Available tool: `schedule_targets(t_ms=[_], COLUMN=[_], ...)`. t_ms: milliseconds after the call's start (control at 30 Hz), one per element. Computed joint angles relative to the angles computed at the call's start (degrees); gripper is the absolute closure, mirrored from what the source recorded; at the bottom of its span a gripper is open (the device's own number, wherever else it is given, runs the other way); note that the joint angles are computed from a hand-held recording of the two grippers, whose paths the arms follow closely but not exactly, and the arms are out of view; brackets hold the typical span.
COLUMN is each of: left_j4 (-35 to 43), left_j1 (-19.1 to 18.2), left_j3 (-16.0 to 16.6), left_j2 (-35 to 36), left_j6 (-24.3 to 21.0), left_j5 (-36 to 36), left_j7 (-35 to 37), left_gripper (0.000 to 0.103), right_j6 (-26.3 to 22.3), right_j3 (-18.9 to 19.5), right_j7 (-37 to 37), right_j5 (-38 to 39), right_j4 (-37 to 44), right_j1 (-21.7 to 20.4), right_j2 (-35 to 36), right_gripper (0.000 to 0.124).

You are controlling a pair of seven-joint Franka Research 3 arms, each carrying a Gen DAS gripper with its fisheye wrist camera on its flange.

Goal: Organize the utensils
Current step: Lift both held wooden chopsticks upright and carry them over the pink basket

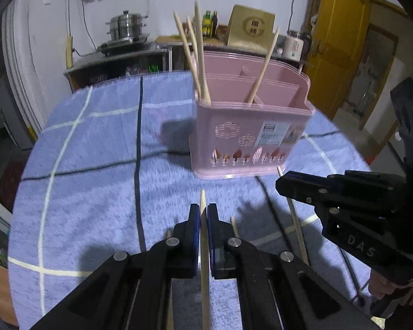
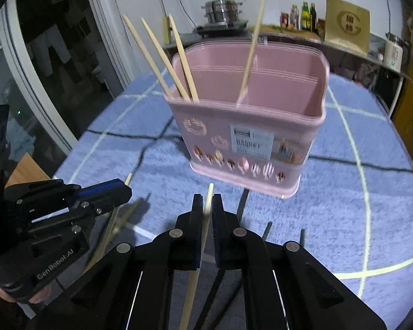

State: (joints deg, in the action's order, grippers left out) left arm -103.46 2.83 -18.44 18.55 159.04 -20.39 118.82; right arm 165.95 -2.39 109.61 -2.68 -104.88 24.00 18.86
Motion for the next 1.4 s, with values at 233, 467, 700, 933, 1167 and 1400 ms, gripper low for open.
schedule_targets(t_ms=[233, 467, 700, 933, 1167, 1400], left_j4=[-1.2, -2.7, -3.7, -4.4, -3.3, -0.2], left_j1=[1.6, 0.3, -2.8, -3.9, -4.0, -4.1], left_j3=[-1.8, -0.4, 2.6, 3.7, 3.9, 4.2], left_j2=[-4.6, -9.1, -10.8, -11.1, -11.1, -10.5], left_j6=[1.4, 2.3, 2.3, 2.1, 1.1, -1.4], left_j5=[-7.1, -16.5, -20.2, -19.3, -20.6, -20.6], left_j7=[5.8, 13.7, 16.7, 15.9, 17.2, 16.6], left_gripper=[0.098, 0.098, 0.098, 0.098, 0.098, 0.098], right_j6=[3.6, 6.8, 8.0, 7.9, 8.6, 9.6], right_j3=[-3.3, -6.1, -5.6, -3.8, -2.4, -2.0], right_j7=[5.5, 15.2, 23.0, 25.2, 26.0, 25.7], right_j5=[-6.8, -17.9, -27.5, -30.7, -32.3, -32.9], right_j4=[-2.6, -5.1, -5.8, -7.0, -7.7, -7.0], right_j1=[3.0, 4.9, 3.9, 2.0, 0.1, -1.0], right_j2=[-4.5, -8.3, -9.6, -10.7, -11.8, -12.1], right_gripper=[0.119, 0.119, 0.119, 0.119, 0.119, 0.119])
